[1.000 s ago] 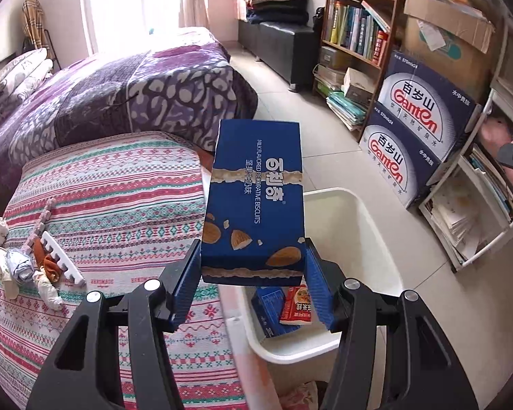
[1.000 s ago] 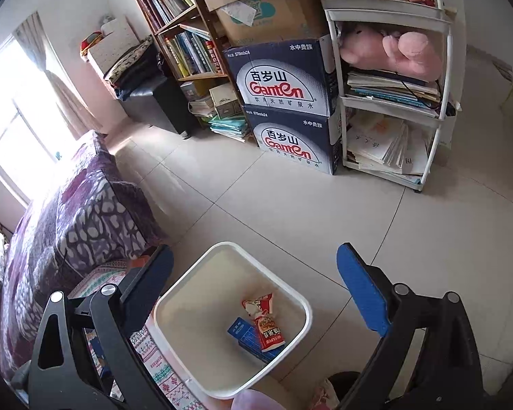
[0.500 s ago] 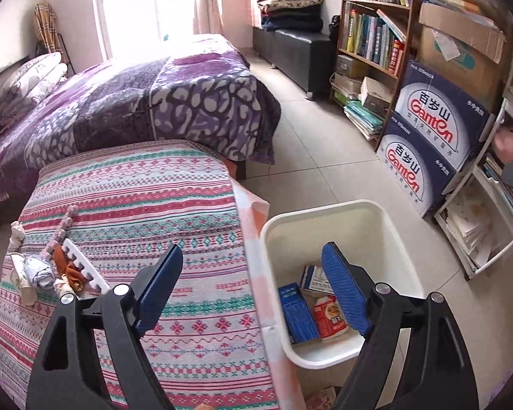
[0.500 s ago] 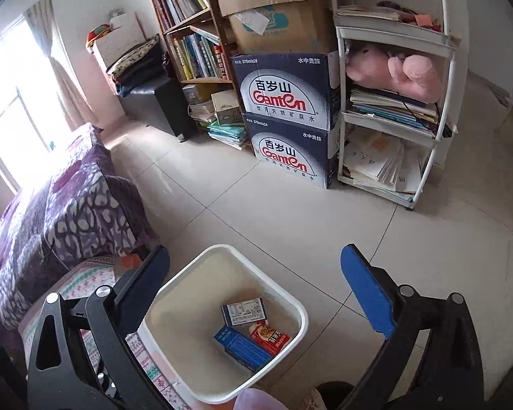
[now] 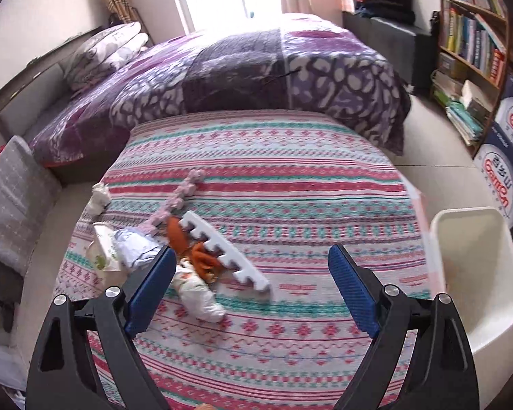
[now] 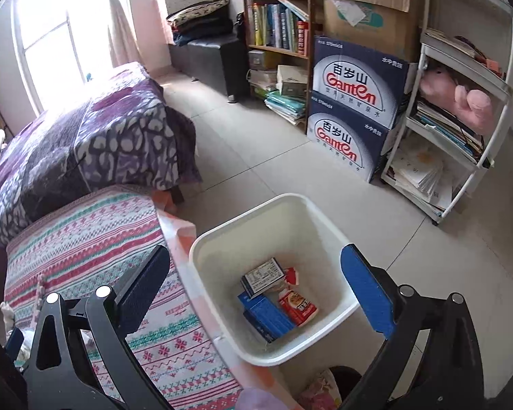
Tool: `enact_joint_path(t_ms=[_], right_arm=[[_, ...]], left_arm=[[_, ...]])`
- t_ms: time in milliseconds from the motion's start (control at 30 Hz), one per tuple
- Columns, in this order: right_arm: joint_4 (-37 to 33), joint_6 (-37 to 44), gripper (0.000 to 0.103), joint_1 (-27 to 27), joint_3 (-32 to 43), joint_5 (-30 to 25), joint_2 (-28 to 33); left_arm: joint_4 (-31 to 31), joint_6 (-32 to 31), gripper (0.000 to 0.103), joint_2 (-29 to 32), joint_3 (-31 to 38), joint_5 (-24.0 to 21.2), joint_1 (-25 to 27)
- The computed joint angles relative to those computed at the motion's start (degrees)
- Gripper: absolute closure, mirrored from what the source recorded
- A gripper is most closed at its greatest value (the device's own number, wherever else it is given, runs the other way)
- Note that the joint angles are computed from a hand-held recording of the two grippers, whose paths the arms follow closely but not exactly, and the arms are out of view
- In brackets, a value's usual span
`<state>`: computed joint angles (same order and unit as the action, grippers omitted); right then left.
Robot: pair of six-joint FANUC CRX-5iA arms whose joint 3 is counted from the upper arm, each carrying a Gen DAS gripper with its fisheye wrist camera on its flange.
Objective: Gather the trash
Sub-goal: 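Grasp the white tissue pack with the left tool while the right tool grasps the grey wrapped bag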
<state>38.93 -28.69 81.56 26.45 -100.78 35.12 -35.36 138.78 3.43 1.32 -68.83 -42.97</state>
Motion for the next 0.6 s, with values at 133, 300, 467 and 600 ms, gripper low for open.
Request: enact_joint_path(t_ms=[133, 300, 467, 600], right_arm=[[0.1, 5.0, 0.007, -0.4, 7.2, 0.5, 5.1], [-0.5, 11.2, 0.007, -0.9, 16.5, 0.2, 11.3], [-0.7, 17.8, 0.007, -1.3, 27.0, -2.1, 17.9], [-1.2, 22.2, 0.007, -1.6, 35.4, -4.1, 23.0]], left_arm=[[0.1, -0.5, 0.015, -2.4, -3.4, -1.1, 5.9], [4.6, -1.2, 0.015, -5.6, -9.0, 0.4, 16.5], [12.4, -3.4, 0.015, -8.4, -15.0, 4.2, 28.3], [25.4, -10.5, 0.014, -11.8, -23.2, 12.8, 39.7]])
